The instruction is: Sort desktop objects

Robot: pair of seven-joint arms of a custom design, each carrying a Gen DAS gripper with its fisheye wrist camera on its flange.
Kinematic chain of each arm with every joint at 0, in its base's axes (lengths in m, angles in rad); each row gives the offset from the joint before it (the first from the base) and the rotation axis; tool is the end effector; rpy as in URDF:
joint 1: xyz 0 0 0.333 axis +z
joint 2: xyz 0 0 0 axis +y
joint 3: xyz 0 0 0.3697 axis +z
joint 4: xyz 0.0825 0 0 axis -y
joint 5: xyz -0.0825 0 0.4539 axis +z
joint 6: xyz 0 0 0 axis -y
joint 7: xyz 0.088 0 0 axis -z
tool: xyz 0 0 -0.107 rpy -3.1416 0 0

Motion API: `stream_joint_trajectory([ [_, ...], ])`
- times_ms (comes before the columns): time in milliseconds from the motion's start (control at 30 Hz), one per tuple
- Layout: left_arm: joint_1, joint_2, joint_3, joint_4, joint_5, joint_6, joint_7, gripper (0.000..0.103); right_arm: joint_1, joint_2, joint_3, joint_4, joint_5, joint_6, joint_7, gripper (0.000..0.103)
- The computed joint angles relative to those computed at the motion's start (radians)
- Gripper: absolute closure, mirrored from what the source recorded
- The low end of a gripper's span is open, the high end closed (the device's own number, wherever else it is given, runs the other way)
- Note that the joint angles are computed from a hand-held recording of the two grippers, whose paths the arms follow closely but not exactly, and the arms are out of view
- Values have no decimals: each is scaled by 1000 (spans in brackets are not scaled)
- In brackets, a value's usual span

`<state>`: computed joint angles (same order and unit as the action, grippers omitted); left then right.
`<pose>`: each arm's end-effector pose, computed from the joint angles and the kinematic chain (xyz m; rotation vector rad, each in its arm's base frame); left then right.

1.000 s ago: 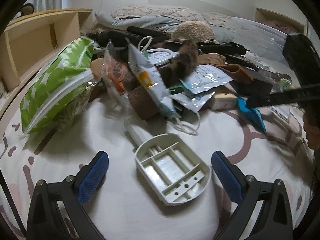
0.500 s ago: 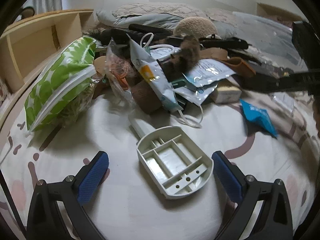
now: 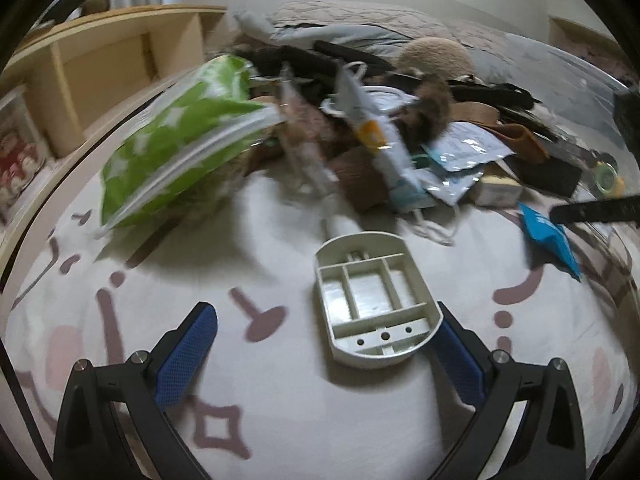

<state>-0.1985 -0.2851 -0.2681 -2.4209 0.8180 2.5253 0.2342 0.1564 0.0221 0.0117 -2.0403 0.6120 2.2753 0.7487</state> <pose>0.4632 -0.2463 0.4634 -1.9690 1.5023 -0.5237 0.6291 0.1210 0.4772 -2.3195 1.1704 0.0523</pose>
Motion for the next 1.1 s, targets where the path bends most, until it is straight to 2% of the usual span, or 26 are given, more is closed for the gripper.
stream_joint_trajectory([
  [167, 1, -29, -1, -23, -24, -21, -30, 0, 3, -34, 1, -33, -5, -14, -52, 73],
  [400, -3, -41, -4, -27, -35, -39, -47, 0, 7, -74, -2, -59, -5, -76, -134, 73],
  [567, 2, -55, 3, -40, -39, 2, -75, 0, 10, -101, -5, -82, 12, -66, -183, 73],
  [733, 11, -41, 4, -22, -42, 1, -73, 0, 3, -94, -15, -66, 77, -95, -185, 73],
  [900, 22, -17, 25, -11, -60, 72, -75, 0, -2, -77, -17, -44, 116, -154, -192, 73],
  [1033, 29, 8, 19, 5, -58, 68, -65, 0, 3, -80, -9, -49, 119, -161, -202, 73],
  [1067, 29, 10, 16, 7, -53, 64, -65, 0, 5, -83, -6, -55, 117, -146, -202, 72],
  [1100, 29, 13, 12, 8, -46, 59, -66, 0, 8, -86, -2, -62, 110, -117, -194, 59],
])
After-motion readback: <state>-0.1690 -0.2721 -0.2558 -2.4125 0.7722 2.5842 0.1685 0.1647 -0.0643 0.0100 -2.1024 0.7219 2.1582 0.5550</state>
